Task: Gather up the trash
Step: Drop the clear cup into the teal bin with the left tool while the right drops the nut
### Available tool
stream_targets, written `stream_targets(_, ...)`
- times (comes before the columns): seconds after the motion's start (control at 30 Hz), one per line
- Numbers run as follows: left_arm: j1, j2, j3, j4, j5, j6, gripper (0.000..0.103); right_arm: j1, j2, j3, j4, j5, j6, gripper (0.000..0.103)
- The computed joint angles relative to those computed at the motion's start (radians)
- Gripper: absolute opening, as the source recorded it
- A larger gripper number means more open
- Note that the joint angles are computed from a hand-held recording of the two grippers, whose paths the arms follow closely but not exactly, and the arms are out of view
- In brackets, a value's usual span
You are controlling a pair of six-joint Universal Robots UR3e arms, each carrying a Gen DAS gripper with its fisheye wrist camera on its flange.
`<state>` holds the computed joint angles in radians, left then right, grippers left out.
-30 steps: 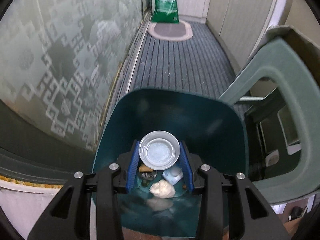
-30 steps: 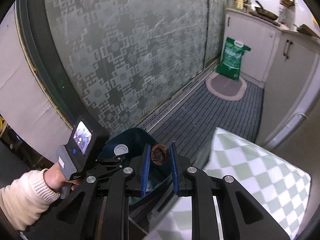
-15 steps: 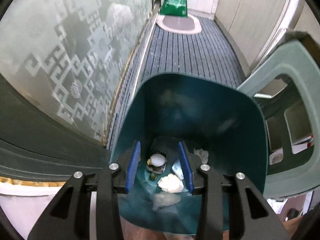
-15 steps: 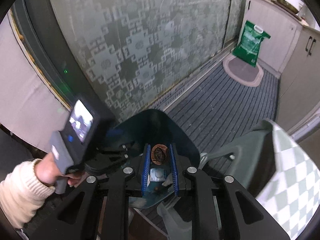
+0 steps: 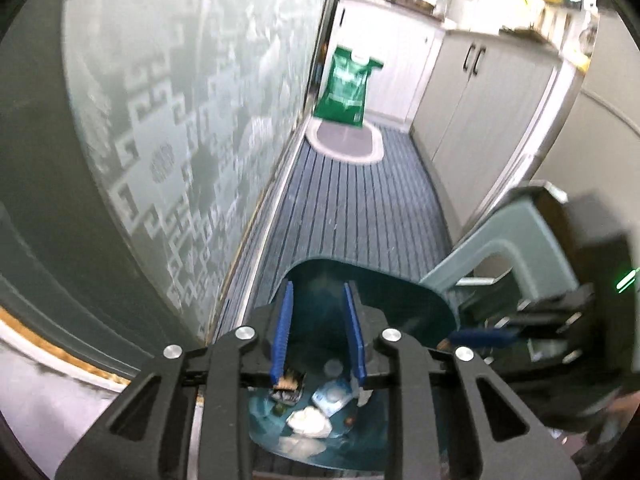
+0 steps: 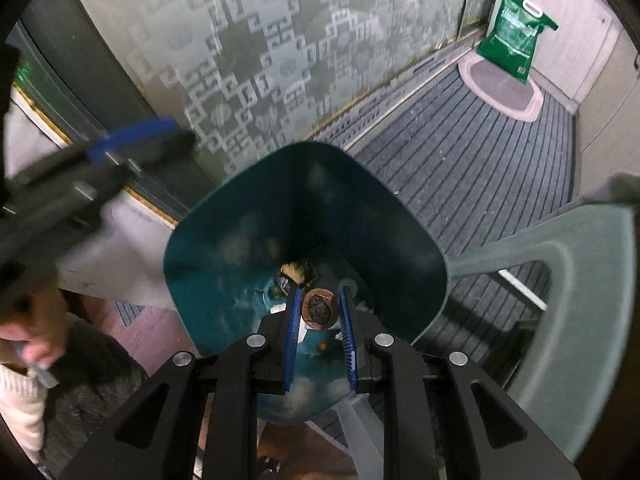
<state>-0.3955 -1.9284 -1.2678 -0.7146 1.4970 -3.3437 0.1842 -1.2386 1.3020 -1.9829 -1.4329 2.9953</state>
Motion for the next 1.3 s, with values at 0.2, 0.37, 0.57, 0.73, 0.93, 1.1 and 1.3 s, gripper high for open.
stream_targets(0.2,0.002,0.066,-0.046,0.074,-0.003,-0.014,0.026,0.057,0.070,-0.016,-0.009,-0.047,0.018,0.019)
stream_targets(0.37,0.014,0.098,-0.076,0.122,-0.024,-0.009,0.026,0.093,0.117,-0.033,-0.006,-0.083,0.030,0.019)
stream_targets(0.57,0.012,0.112,-0.093,0.165,-0.039,0.003,0.026,0.105,0.159,-0.024,-0.012,-0.121,0.028,0.019)
stream_targets(0.73,0.029,0.140,-0.127,0.186,-0.064,0.008,0.026,0.099,0.183,-0.017,-0.018,-0.133,0.029,0.019)
stream_targets(0.93,0.036,0.148,-0.145,0.196,-0.073,0.012,0.026,0.103,0.203,-0.024,-0.016,-0.155,0.030,0.020)
stream_targets(1.1,0.040,0.151,-0.144,0.193,-0.077,0.019,0.026,0.106,0.206,-0.026,-0.017,-0.156,0.034,0.027)
stream_targets(1.3,0.040,0.163,-0.148,0.206,-0.080,0.019,0.028,0.106,0.186,-0.016,-0.029,-0.146,0.035,0.027)
